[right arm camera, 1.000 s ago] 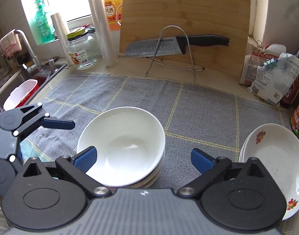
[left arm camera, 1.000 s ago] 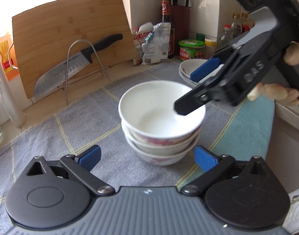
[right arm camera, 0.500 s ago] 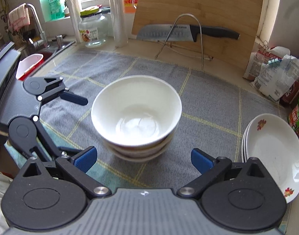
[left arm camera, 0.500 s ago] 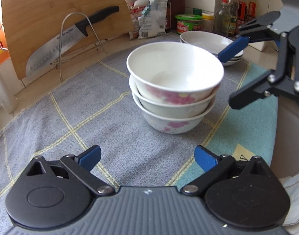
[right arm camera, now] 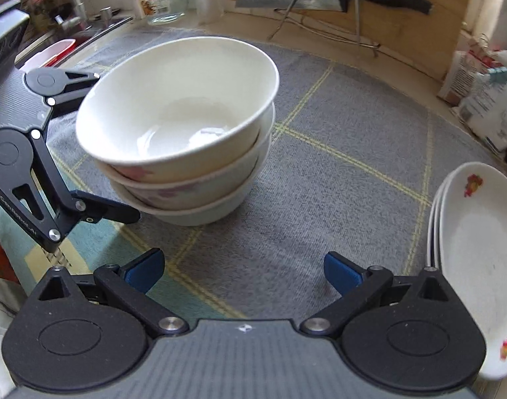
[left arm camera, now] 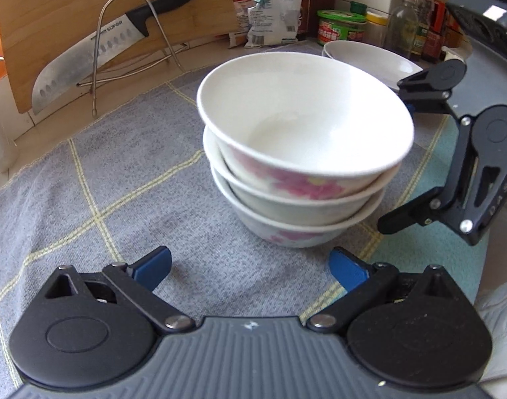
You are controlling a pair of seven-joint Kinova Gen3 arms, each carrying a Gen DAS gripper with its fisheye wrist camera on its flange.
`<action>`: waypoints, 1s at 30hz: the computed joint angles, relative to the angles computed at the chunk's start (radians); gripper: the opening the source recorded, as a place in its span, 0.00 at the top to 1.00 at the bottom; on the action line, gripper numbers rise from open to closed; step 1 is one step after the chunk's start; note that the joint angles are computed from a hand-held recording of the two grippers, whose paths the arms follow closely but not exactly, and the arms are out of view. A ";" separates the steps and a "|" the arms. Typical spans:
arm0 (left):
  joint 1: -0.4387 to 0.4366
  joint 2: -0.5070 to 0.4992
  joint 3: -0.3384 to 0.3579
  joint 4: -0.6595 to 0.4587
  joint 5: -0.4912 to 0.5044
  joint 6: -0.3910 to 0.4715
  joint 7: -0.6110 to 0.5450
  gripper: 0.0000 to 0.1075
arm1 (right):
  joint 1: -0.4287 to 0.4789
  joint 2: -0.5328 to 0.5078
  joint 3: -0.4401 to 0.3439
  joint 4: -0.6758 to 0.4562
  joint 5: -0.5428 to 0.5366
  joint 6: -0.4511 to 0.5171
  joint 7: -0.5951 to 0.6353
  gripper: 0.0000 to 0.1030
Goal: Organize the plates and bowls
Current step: 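Grip the three-bowl stack from opposite rims with both tools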
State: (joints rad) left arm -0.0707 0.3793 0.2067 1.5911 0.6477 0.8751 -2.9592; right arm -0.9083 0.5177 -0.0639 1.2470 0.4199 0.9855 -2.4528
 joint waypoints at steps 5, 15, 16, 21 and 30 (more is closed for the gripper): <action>0.031 -0.012 -0.010 0.022 -0.025 -0.038 0.075 0.05 | 0.061 -0.025 -0.036 0.070 -0.011 -0.100 0.160 0.00; 0.010 -0.024 0.012 0.066 0.017 -0.089 0.052 0.04 | 0.048 -0.084 -0.002 0.223 0.030 -0.286 0.192 0.00; 0.006 -0.021 0.015 0.062 0.021 -0.083 0.039 0.04 | 0.041 -0.089 0.005 0.236 0.042 -0.299 0.176 0.00; -0.012 0.020 0.025 0.003 0.021 -0.006 -0.042 0.04 | 0.019 -0.093 0.011 0.241 0.071 -0.279 0.112 0.00; 0.000 0.134 0.037 -0.202 -0.063 0.201 -0.140 0.05 | 0.077 -0.030 -0.044 0.078 -0.035 -0.128 0.283 0.00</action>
State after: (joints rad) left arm -0.0705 0.5129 0.2440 1.3895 0.5849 1.0757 -3.0991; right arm -0.8310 0.4875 -0.1076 1.3252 0.3849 0.8578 -2.1698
